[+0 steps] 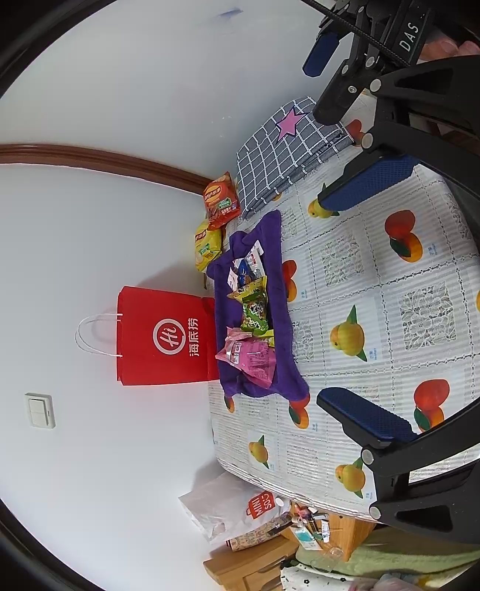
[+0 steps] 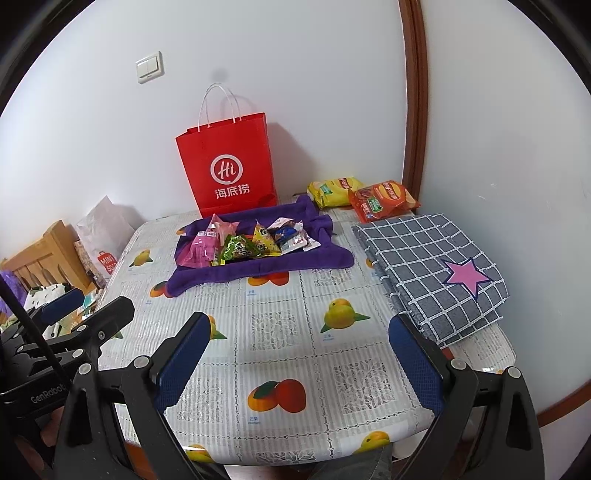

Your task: Organize snacks

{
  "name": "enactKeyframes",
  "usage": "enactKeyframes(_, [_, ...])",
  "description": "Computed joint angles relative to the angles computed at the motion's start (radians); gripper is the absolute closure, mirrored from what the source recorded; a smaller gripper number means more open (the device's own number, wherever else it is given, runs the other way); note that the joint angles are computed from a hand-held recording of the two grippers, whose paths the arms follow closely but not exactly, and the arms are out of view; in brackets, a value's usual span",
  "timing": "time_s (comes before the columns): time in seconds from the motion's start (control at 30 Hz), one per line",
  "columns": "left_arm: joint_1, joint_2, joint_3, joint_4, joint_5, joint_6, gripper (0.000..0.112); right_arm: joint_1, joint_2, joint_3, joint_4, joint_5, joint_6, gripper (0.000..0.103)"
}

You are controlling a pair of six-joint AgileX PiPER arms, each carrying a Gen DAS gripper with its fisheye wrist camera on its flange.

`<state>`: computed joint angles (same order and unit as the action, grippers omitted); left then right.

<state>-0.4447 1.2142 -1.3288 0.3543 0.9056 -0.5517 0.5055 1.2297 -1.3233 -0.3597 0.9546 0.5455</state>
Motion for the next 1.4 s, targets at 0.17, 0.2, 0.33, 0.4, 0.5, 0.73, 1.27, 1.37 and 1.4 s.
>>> enactKeyframes(0.17, [0.002,-0.001,0.0,-0.003,-0.002,0.003,0.015,-0.005,0.001,0.0,0.008,-0.001,-0.008,0.007])
enactKeyframes(0.2, [0.001,-0.001,0.0,-0.001,-0.002,0.002,0.015,-0.004,0.001,0.001,0.009,-0.001,-0.008,0.007])
enactKeyframes(0.33, [-0.005,0.0,-0.001,0.006,-0.001,-0.004,0.015,-0.003,0.002,0.002,0.011,-0.004,-0.008,0.007])
enactKeyframes(0.4, [-0.004,0.002,-0.006,0.001,0.002,-0.001,0.015,-0.006,0.004,0.003,0.016,-0.007,-0.013,0.007])
enactKeyframes(0.5, [-0.005,0.004,-0.009,0.003,0.003,-0.001,0.015,-0.005,0.004,0.004,0.014,-0.008,-0.012,0.007])
enactKeyframes(0.73, [0.001,0.003,-0.014,-0.005,0.007,0.008,0.015,-0.005,0.008,0.001,0.013,-0.008,-0.012,0.007])
enactKeyframes(1.27, [0.033,-0.012,-0.001,-0.025,-0.004,0.035,0.015,0.043,0.009,-0.01,-0.029,0.006,0.03,0.007])
enactKeyframes(1.37, [0.036,-0.015,0.001,-0.027,-0.005,0.039,0.015,0.05,0.01,-0.013,-0.037,0.007,0.038,0.007])
enactKeyframes(1.4, [0.036,-0.015,0.002,-0.027,-0.005,0.038,0.015,0.052,0.01,-0.014,-0.039,0.007,0.039,0.007])
